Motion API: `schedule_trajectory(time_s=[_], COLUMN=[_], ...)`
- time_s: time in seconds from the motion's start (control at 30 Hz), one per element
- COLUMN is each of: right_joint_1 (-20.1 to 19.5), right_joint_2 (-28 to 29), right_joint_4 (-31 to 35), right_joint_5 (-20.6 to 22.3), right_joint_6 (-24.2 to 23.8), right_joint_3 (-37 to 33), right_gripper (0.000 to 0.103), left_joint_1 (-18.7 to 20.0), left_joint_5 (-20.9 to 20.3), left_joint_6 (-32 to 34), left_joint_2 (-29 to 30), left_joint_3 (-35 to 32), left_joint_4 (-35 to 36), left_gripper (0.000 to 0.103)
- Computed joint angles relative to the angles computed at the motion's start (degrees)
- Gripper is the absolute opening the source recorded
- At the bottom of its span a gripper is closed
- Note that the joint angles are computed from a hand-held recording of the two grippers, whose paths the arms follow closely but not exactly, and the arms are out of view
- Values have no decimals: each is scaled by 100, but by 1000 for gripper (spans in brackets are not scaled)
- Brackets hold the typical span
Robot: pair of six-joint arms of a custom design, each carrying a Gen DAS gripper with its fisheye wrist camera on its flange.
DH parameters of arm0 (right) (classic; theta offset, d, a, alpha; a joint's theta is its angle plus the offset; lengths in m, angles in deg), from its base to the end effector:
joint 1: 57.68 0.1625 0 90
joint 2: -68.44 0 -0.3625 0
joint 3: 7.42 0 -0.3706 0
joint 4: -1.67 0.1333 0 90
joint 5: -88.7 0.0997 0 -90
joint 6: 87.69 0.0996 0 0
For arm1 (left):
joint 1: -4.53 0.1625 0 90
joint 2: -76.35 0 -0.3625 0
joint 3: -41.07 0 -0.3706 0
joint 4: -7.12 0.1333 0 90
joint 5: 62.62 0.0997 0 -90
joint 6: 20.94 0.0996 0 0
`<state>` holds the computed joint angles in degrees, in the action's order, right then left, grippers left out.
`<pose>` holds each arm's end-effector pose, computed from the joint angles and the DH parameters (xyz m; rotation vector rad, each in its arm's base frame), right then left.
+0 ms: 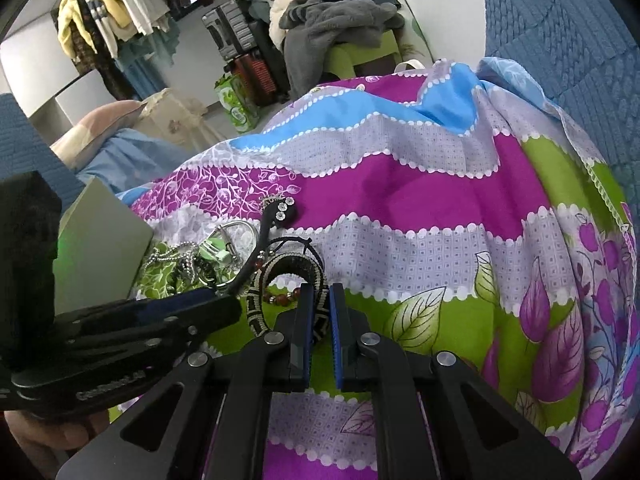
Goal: Organize jewelry
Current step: 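Grasp the black hairpin with the left gripper while the right gripper grasps the patterned bangle, then lift the hairpin and bangle and carry both over the green box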
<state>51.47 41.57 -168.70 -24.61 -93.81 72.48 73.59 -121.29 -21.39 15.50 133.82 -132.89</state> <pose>0.3107 -0.6086 -0.0052 0.4594 -2.6699 0.7172 -0.0460 -0.6381 0.2334 0.3495 2.5898 -0.5447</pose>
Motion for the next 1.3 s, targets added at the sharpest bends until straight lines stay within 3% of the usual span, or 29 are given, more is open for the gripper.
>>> schedule_trajectory(time_s=[0.2, 0.27, 0.4, 0.87, 1.3], right_joint_1=[4, 6, 33, 350, 752], right_joint_2=[-12, -23, -77, -125, -362], right_joint_4=[-11, 14, 10, 94, 349], right_joint_5=[-19, -56, -146, -729, -1151], right_joint_6=[5, 39, 56, -21, 624], right_joint_3=[18, 35, 118, 279, 603], right_gripper=[6, 6, 6, 6, 6], left_joint_1=[-28, -44, -26, -196, -400], left_joint_5=[234, 307, 272, 8, -141], left_joint_6=[112, 90, -67, -381, -502], left_joint_2=[189, 248, 189, -800, -1864], left_joint_3=[-121, -167, -96, 924, 1657], left_joint_4=[-79, -61, -114, -542, -357], left_gripper=[19, 7, 7, 5, 4])
